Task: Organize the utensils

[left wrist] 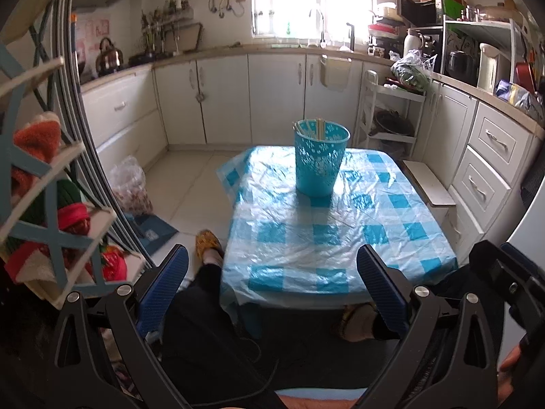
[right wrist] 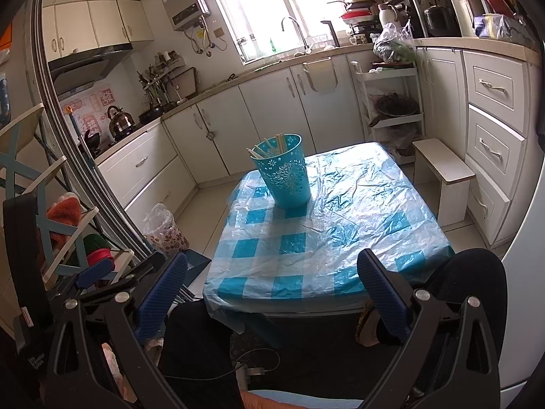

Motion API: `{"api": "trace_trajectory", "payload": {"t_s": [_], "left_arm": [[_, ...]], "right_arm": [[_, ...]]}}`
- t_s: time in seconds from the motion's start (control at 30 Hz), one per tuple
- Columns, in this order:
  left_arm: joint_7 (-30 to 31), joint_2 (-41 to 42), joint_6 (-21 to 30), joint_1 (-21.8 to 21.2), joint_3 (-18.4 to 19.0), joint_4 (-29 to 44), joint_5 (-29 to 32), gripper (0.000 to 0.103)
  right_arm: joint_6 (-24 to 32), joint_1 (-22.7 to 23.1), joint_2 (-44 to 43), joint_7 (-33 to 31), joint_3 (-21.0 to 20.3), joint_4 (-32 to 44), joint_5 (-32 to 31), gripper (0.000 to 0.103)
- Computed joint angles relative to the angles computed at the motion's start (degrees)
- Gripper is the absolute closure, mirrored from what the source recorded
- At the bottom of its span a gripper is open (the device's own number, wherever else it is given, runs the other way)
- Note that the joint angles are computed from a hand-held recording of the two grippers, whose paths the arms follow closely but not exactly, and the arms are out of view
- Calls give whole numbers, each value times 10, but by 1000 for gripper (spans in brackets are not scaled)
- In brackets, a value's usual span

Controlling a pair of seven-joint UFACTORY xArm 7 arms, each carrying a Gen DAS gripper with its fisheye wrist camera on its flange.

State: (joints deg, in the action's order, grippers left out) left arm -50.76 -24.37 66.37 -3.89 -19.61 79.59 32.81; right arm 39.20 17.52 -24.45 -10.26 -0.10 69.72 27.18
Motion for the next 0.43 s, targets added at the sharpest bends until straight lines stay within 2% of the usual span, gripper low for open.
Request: {"api": "trace_trajectory", "payload": {"t_s": [0.17, 0.43], "left_arm": [[3, 12, 11, 1, -10, 13, 20, 8], [9, 11, 1, -15, 13, 8, -18, 8]], "right_arm": [[-38, 0, -11, 1, 8, -14, -11, 7], [-44, 6, -12, 9, 5, -18, -20, 7]]}}
